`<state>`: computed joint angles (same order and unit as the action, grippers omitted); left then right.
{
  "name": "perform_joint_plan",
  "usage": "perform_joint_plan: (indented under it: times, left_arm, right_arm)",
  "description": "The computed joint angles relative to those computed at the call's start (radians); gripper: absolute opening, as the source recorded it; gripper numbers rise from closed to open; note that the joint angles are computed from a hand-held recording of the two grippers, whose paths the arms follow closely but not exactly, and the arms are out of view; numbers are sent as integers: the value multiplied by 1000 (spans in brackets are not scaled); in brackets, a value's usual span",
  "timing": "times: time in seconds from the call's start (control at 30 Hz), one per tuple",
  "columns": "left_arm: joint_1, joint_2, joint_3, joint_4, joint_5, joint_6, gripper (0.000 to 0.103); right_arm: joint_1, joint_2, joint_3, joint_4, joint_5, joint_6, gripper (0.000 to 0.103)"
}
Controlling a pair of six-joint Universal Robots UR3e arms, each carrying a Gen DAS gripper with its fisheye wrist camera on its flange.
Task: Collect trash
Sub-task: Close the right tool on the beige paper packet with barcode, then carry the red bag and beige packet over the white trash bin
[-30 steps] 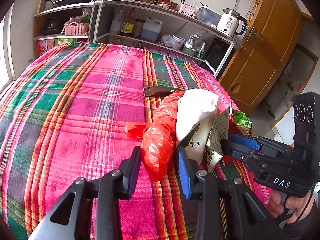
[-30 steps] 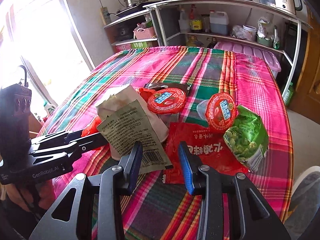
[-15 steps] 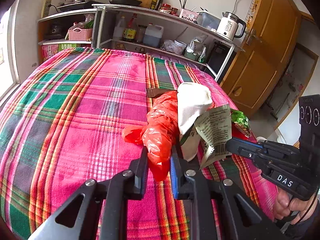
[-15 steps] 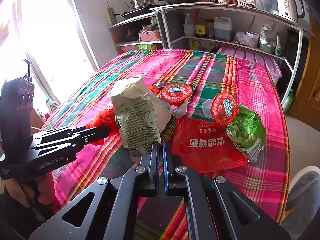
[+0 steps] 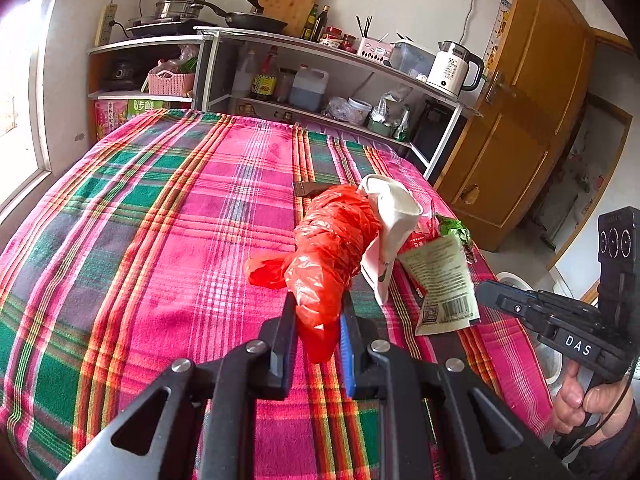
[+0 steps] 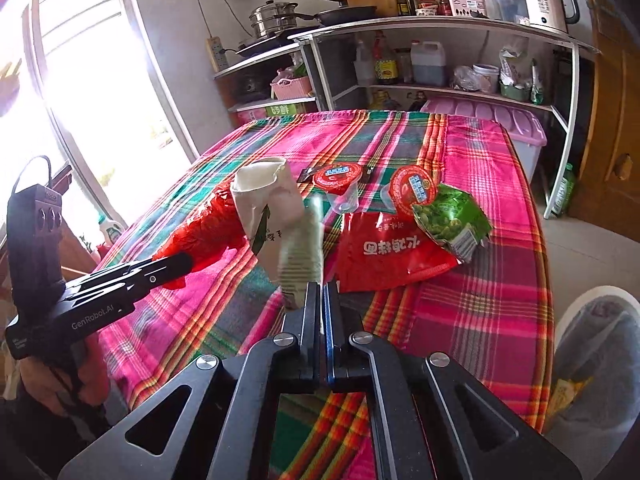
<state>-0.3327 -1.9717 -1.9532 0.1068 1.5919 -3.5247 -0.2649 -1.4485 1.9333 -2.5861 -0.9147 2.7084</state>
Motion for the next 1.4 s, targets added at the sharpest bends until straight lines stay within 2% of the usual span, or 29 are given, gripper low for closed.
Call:
perform_joint_plan:
  times: [0.27,0.43,0.47,0.5,0.57,0.6,0.83,1.07,1.2,1.4]
  left_arm:
    - [-25,57,-50,11,38,-14,19]
    - [-36,92,-87,23,62,-28,19]
    - [-34,101,-100,30,65,-31,19]
    - [-32,107,-108,34,66,-33,19]
    - [-25,118,-127,47,65,-35,19]
    - [-20,121,-135,54,63,-35,19]
    - [9,140,-185,96,41,-34,19]
    - [49,171,-235,128,14,-26,19]
    - [59,180,-246,134,5,-22,19]
    - [44,176,-235,135,1,-22,19]
  right_arm:
    - [-70,-80,64,27,37,-18,1]
    - [-85,-58,53,28,31,28,3]
    - [-79,-54,54,11,20,34,12]
    - [-70,-48,49,0,9,40,28]
    - [-57,-26,32,-6,-11,46,47]
    - [-48,-16,22,-6,-22,51,48]
    - [49,80,-72,-32,-97,83,48]
    - [137,194,-177,-28,-197,93,24]
    - [144,190,-166,-39,-224,94,13]
    - [113,118,-99,-50,-195,81,8]
